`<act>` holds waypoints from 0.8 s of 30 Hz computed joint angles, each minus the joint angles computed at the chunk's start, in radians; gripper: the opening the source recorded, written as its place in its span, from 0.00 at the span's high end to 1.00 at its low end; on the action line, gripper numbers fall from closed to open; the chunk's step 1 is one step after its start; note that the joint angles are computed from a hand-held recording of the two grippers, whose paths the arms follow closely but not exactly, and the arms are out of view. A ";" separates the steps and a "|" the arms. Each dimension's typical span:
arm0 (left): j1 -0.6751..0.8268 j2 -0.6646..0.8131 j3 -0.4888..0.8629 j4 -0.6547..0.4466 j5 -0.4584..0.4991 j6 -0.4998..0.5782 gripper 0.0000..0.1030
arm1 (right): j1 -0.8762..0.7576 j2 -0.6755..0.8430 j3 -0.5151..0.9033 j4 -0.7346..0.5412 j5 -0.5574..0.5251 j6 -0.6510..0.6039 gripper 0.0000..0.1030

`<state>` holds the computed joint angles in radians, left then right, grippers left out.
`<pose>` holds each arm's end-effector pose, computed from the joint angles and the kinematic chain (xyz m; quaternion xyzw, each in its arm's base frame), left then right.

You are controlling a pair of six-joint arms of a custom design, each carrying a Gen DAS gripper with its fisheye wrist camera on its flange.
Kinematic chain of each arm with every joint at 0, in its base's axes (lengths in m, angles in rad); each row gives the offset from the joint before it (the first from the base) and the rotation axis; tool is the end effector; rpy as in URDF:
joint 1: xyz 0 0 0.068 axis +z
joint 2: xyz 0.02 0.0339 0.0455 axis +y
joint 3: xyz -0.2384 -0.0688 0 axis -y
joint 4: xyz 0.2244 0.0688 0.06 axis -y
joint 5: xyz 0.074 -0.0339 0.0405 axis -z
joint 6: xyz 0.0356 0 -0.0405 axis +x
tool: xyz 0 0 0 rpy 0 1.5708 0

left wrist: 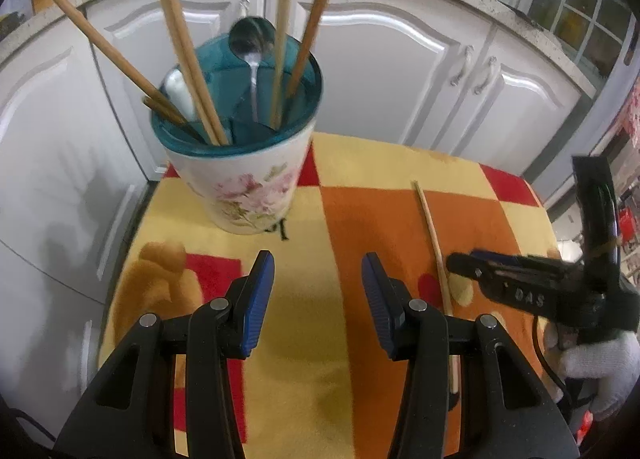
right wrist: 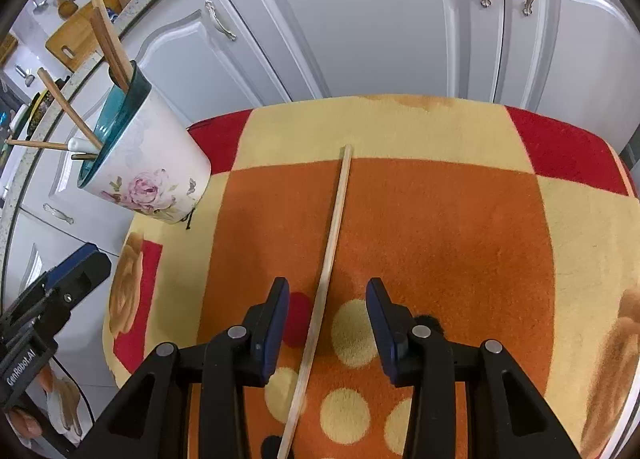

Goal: Organize utensils
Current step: 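Move both open grippers back above the last wooden chopstick on the cloth, then close the left gripper on the last chopstick while the right gripper also grips it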

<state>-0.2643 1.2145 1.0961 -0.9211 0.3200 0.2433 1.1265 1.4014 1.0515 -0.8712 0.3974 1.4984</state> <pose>0.2108 -0.0686 0.2771 0.2797 0.9116 -0.1564 0.2576 0.1189 0.2178 0.2276 0.2122 0.9424 0.1152 0.2315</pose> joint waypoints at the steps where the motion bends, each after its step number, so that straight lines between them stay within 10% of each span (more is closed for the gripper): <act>1: -0.002 0.000 -0.003 -0.004 0.006 0.002 0.57 | -0.009 -0.005 -0.006 0.006 -0.005 -0.008 0.62; 10: -0.087 -0.006 -0.078 -0.109 0.145 0.006 0.57 | -0.207 -0.021 -0.007 0.050 -0.114 -0.197 0.65; 24: -0.450 0.027 -0.184 0.040 -0.009 -0.214 0.58 | -0.350 0.079 0.023 0.089 -0.226 -0.370 0.73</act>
<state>-0.7138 1.2416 0.9116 -0.8808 0.3107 0.0292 0.7768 1.4804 1.0741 -0.7818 0.1711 1.1279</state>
